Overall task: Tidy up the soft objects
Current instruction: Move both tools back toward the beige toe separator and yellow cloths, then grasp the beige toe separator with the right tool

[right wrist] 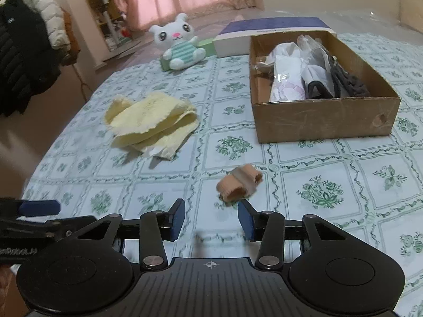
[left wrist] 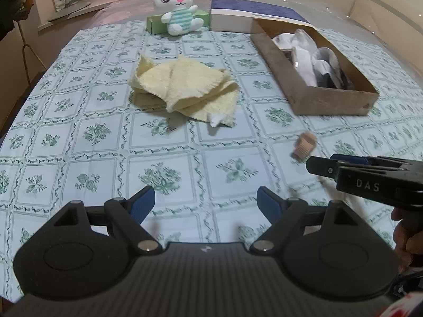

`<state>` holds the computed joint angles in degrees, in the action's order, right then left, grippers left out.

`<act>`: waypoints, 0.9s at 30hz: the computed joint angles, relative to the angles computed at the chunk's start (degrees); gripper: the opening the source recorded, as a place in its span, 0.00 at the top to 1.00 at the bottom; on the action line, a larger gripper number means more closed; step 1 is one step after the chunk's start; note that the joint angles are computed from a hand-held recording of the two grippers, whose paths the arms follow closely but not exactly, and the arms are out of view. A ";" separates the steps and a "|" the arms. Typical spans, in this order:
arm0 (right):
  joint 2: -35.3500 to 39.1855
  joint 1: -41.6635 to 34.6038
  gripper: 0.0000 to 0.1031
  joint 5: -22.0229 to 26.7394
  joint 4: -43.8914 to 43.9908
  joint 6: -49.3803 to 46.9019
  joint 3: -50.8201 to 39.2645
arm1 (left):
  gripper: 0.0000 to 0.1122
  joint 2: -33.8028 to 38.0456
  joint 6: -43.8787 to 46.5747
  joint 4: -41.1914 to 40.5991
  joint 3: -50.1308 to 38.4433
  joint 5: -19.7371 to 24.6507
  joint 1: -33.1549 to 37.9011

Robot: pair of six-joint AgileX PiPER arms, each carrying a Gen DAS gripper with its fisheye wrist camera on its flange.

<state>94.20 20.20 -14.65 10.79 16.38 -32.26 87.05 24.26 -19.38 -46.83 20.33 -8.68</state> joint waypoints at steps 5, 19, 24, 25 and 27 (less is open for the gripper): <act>4.45 -0.77 0.60 -0.19 3.16 1.20 -3.63 | 0.27 3.49 0.99 -1.09 -2.30 -0.94 0.58; 6.25 -4.90 0.70 -1.42 5.12 -3.30 -1.80 | 0.28 9.21 4.53 -4.81 -5.06 -1.54 -0.27; 7.06 -4.35 0.70 -3.95 2.67 -1.02 -2.09 | 0.28 10.32 3.84 -4.18 -5.82 -1.59 -0.85; 7.20 -4.30 0.70 -3.58 1.31 0.59 -2.62 | 0.28 10.44 3.57 -3.97 -5.95 -1.57 -0.94; 7.52 -3.94 0.70 -3.13 -0.55 3.17 -3.62 | 0.28 10.41 3.99 -4.35 -5.95 -1.61 -0.86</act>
<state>101.72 16.26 -17.78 10.25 19.55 -35.89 97.46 28.25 -23.73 -52.78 18.72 -9.54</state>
